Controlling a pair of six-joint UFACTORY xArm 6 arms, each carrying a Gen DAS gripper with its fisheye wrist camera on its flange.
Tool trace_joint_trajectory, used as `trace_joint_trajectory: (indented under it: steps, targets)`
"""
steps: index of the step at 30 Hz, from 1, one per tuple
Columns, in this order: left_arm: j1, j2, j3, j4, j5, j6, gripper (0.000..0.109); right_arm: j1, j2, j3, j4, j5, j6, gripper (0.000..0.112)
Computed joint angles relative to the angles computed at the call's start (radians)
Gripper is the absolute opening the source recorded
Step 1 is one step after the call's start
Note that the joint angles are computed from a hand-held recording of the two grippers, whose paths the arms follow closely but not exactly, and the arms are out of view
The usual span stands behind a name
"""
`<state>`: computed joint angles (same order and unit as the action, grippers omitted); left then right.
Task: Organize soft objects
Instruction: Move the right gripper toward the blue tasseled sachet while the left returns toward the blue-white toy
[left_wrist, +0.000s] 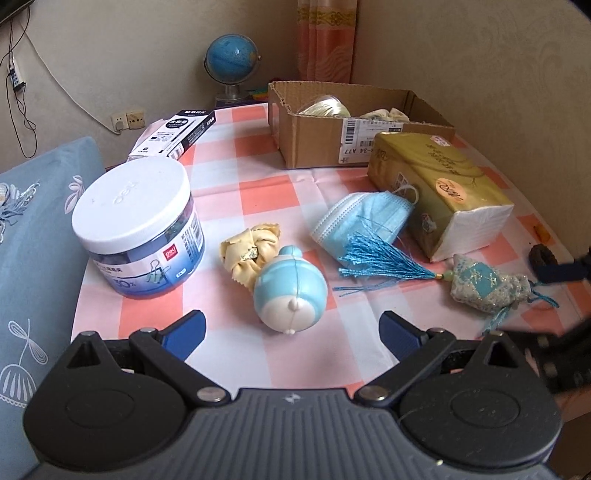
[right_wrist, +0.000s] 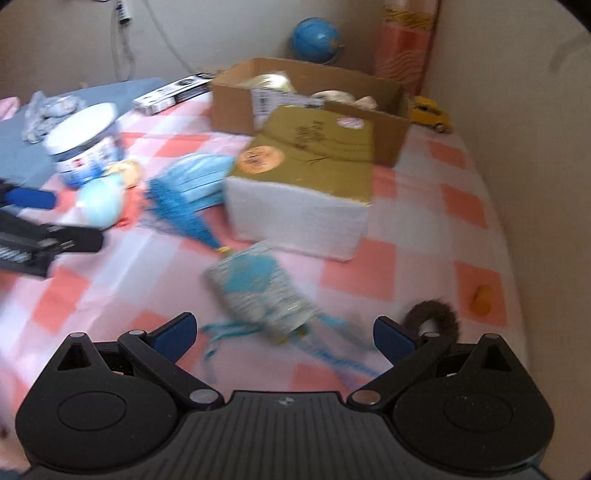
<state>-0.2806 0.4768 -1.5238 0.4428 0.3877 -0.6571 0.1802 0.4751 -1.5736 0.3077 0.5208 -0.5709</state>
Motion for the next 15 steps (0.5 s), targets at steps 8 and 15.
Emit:
trace_joint_trajectory:
  steps: [8,15]
  targets:
    - [0.004,0.016,-0.010,-0.040,-0.015,0.043,0.100,0.017,0.026,-0.021,0.090,0.044,-0.053,0.103]
    - [0.013,0.037,-0.029,-0.023,-0.040,0.032,0.092,0.035,0.073,-0.058,0.047,-0.014,-0.046,0.103]
